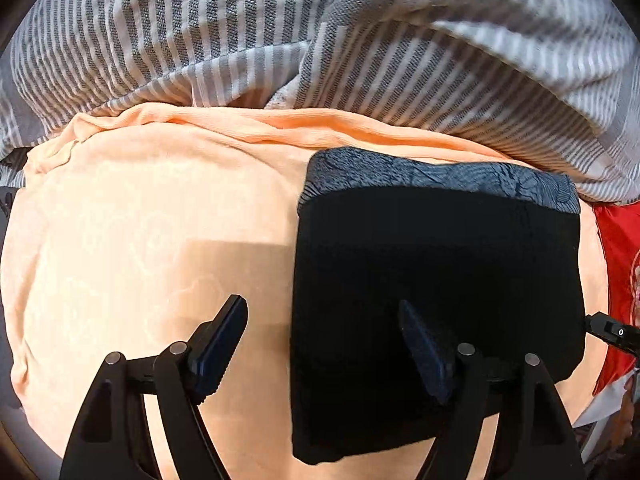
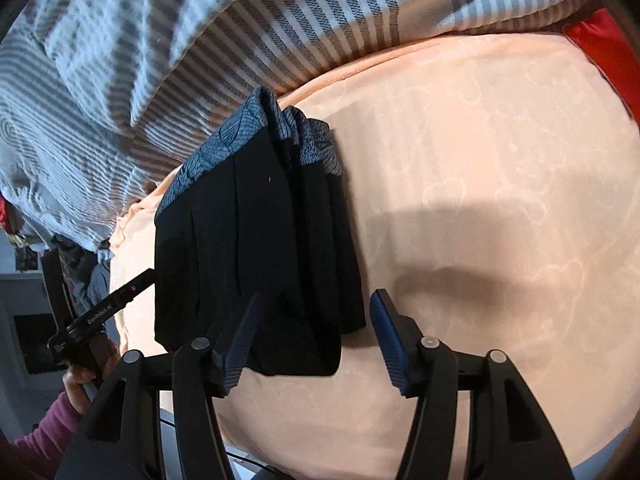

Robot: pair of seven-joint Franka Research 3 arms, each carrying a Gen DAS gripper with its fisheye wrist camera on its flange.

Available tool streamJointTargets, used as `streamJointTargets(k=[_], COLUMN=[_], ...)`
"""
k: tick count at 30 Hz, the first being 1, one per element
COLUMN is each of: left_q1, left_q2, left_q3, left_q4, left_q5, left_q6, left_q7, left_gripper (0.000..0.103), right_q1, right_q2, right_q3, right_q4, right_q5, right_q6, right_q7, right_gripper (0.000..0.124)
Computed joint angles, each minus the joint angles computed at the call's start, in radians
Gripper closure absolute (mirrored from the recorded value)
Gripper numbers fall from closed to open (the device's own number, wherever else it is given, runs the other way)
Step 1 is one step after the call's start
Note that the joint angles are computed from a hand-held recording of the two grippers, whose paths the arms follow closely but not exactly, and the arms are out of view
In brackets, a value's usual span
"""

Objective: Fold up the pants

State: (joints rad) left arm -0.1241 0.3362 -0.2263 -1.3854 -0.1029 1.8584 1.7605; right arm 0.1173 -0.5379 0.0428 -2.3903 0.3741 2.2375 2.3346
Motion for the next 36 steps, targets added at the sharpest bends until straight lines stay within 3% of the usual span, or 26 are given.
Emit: streamJointTargets(k=[3,7,18,19,23,28,32,36], left_q1=[0.012,0.042,0.040,0.037,0.033,0.043,0.044,0.028], left_q2=[0.048,0.204,0.411,0.429,0.443,0.349,0.241,0.184], left_q3=[-0.005,-0.029,-0.058,-0.058,-0.066,-0.064,-0.068,-0.059], left_q4=[0.064,0.277,0.527,0.549,0.543,0.376,0.225,0.168], left_q5=[-0.029,-0.126,-0.169,-0.168,-0.184,-0.201,-0.214,-0.202], left_q6=[-0.032,-0.251,-0.389,-0.396,-0.388,-0.271,-0.159,-0.116], left_q7=[0.022,0.019,0.038,0.037,0.031,0.027,0.052,0.041], left_gripper=[0.024,0.024,0.024,0.017,0.015,0.014,0.037,0.046], right_q1=[0.017,0.036,0.064,0.070,0.059,0.047,0.026,0.030], right_q2=[0.016,0.050,0.125,0.140,0.168,0.182,0.173,0.155], right_q3=[-0.029,-0.074,-0.159,-0.171,-0.174,-0.156,-0.132,-0.128], right_q4=[-0.010,-0.019,-0.055,-0.055,-0.059,-0.063,-0.056,-0.052], right_q5=[0.042,0.128,0.453,0.502,0.616,0.708,0.658,0.650], right_q6=[0.028,0.060,0.142,0.144,0.150,0.167,0.160,0.163], right_q7=[-0.057,-0.167,-0.491,-0.538,-0.643,-0.682,-0.606,-0.583], right_gripper=[0.051,0.045,0.045,0.045,0.044,0.044,0.063,0.077])
